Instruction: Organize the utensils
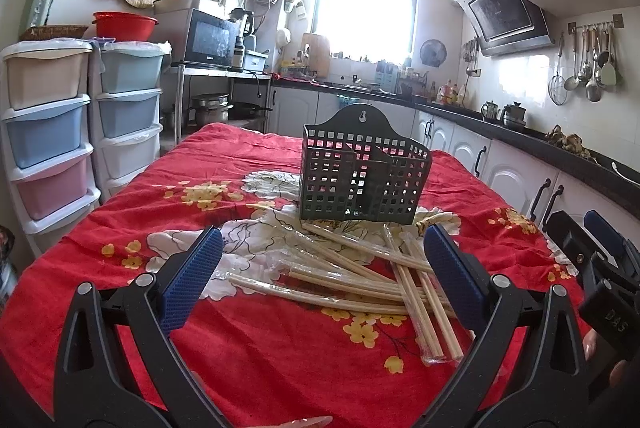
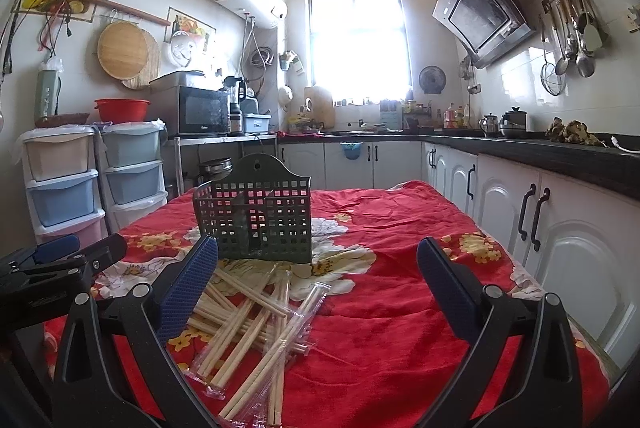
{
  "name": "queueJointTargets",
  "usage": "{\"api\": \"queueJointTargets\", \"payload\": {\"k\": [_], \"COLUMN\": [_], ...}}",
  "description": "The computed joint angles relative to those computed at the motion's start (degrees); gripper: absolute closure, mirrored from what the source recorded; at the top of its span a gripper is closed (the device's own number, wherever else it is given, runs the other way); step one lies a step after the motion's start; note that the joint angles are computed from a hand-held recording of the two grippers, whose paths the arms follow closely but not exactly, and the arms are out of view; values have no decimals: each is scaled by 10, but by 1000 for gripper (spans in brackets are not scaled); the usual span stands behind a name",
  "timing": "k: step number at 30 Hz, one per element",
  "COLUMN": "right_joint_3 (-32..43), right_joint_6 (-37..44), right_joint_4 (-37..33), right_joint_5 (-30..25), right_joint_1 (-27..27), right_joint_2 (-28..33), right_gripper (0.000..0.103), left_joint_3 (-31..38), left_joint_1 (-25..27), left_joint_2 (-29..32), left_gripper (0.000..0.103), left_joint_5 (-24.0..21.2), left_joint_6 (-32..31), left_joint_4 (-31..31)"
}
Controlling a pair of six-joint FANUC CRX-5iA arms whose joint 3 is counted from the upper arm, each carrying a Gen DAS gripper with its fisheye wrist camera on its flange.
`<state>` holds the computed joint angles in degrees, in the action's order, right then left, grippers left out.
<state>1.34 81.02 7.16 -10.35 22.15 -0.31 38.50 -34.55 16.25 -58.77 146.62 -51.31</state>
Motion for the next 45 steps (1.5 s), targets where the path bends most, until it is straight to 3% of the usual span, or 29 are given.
{"api": "queueJointTargets", "payload": {"k": [6,15,19,33,40,45], "right_joint_3": [37,109,139,277,372,413], "right_joint_6": [93,238,281,358,355,346], "right_joint_4": [-88,-220,-261,-317,-298,-275], "right_joint_5": [-38,-117,-151,-277,-374,-405], "right_joint_1": [-3,-20,-28,-35,-25,-16], "right_joint_2": [6,25,36,106,165,196], "right_gripper": [6,6,6,6,6,6], "left_joint_3": [1,-41,-36,-11,17,35], "left_joint_1": [14,50,63,112,135,147], "left_joint_2": [0,-29,-27,-12,8,22], "left_gripper": [10,10,10,10,10,10], "left_joint_5": [-5,38,25,-29,-64,-79], "left_joint_6": [-4,5,1,-35,-69,-95], "left_joint_4": [26,80,103,183,224,252]}}
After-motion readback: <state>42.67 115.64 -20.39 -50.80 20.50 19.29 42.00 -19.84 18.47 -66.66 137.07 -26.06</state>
